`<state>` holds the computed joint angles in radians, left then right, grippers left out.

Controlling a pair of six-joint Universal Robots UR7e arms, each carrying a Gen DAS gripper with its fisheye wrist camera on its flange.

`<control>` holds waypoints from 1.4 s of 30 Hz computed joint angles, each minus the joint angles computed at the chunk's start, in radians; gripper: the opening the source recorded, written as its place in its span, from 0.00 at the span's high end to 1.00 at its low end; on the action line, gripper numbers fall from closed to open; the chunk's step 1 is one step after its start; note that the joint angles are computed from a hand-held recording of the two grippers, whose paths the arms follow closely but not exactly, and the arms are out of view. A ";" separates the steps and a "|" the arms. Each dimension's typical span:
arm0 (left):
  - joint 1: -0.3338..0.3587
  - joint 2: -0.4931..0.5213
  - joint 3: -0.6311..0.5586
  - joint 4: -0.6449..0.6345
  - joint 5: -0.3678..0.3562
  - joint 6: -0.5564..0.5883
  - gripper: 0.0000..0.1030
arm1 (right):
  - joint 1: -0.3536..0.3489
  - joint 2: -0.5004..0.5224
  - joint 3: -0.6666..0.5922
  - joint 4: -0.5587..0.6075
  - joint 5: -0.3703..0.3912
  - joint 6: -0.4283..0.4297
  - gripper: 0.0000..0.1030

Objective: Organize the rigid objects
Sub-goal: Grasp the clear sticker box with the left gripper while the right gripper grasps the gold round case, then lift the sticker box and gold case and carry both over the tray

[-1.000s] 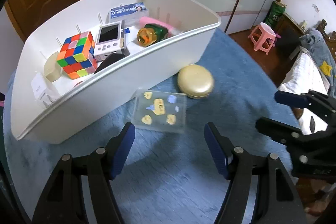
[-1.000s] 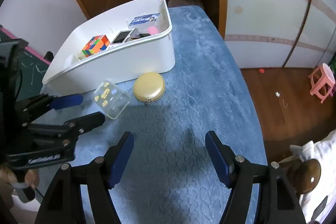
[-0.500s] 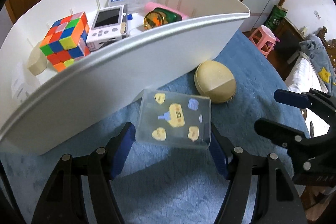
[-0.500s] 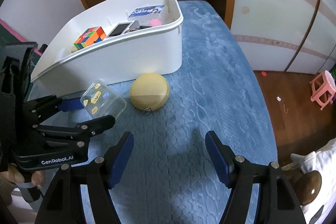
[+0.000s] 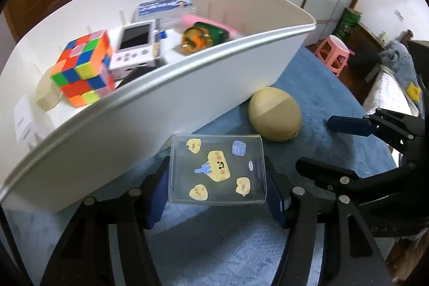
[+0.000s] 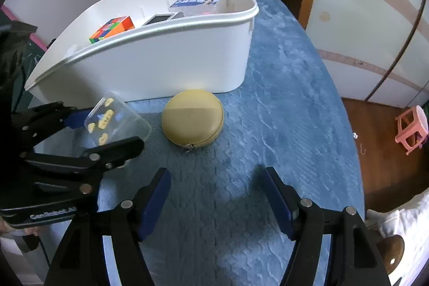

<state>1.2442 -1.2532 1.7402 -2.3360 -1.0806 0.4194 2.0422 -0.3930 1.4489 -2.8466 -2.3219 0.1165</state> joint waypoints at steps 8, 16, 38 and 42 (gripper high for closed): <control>0.007 -0.039 -0.006 0.015 0.022 -0.001 0.36 | 0.004 0.060 -0.063 -0.037 -0.042 -0.059 0.22; -0.021 -0.091 0.011 0.068 -0.001 -0.041 0.36 | 0.003 0.132 -0.190 0.003 -0.095 -0.065 0.21; -0.118 -0.122 -0.114 0.007 -0.039 -0.132 0.36 | 0.099 0.049 -0.112 -0.176 -0.030 -0.097 0.46; -0.139 -0.088 -0.181 0.004 0.011 -0.158 0.36 | 0.128 0.042 -0.150 -0.216 -0.023 -0.123 0.46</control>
